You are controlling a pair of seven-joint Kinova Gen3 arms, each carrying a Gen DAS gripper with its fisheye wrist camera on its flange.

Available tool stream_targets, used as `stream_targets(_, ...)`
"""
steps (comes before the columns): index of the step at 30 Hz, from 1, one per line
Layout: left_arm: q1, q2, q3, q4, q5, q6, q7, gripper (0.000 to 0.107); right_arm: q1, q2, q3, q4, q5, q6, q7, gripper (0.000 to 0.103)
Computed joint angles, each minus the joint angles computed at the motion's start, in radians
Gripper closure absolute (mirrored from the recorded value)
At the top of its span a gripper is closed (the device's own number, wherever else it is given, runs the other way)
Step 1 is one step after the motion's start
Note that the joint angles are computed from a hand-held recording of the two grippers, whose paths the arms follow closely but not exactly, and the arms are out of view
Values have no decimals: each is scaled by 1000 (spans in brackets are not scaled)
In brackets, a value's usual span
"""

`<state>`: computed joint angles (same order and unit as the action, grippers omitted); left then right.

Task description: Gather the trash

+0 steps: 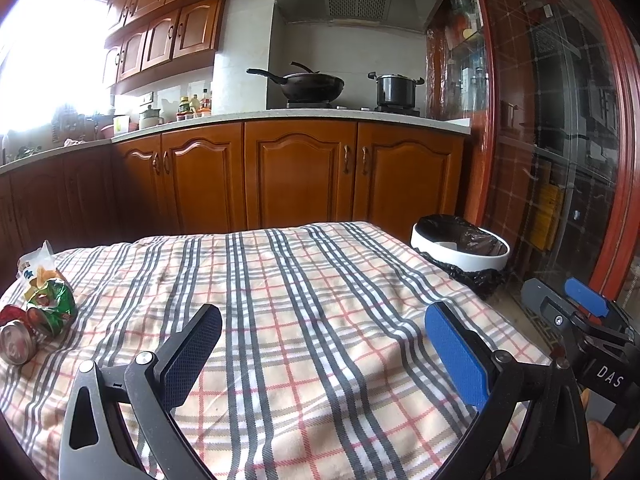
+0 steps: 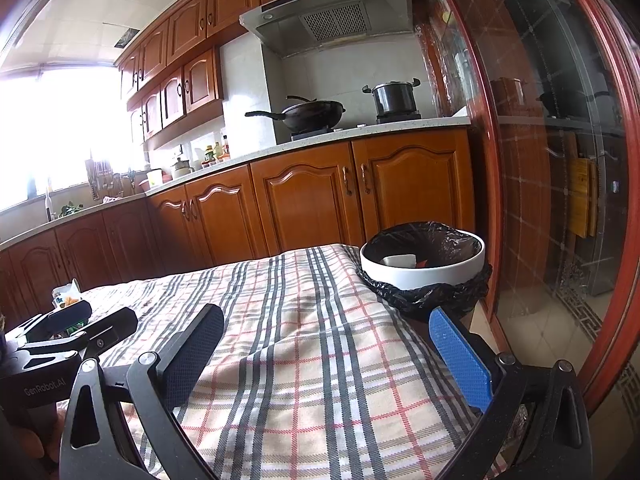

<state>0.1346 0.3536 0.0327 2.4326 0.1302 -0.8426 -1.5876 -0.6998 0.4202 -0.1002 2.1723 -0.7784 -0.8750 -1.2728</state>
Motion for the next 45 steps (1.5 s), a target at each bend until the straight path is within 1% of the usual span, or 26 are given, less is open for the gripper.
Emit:
stream_targets(13,6,-4,0,1,9,4,-4,5,-3,-4,1,0,-7,0,7,0)
stream_targets(17,-6,-8,1,1,-13,10,4,5,-1,-5,-1,0,-7,2,8,0)
stream_targets(25,-9,-11,1,1,-17,15,6,5,0,-9,0,-8,-19,18,20,0)
stream_targets(45,-26,-4,2,-6,-52,21,13,5,3,-4,1,-5,-4,12,9,0)
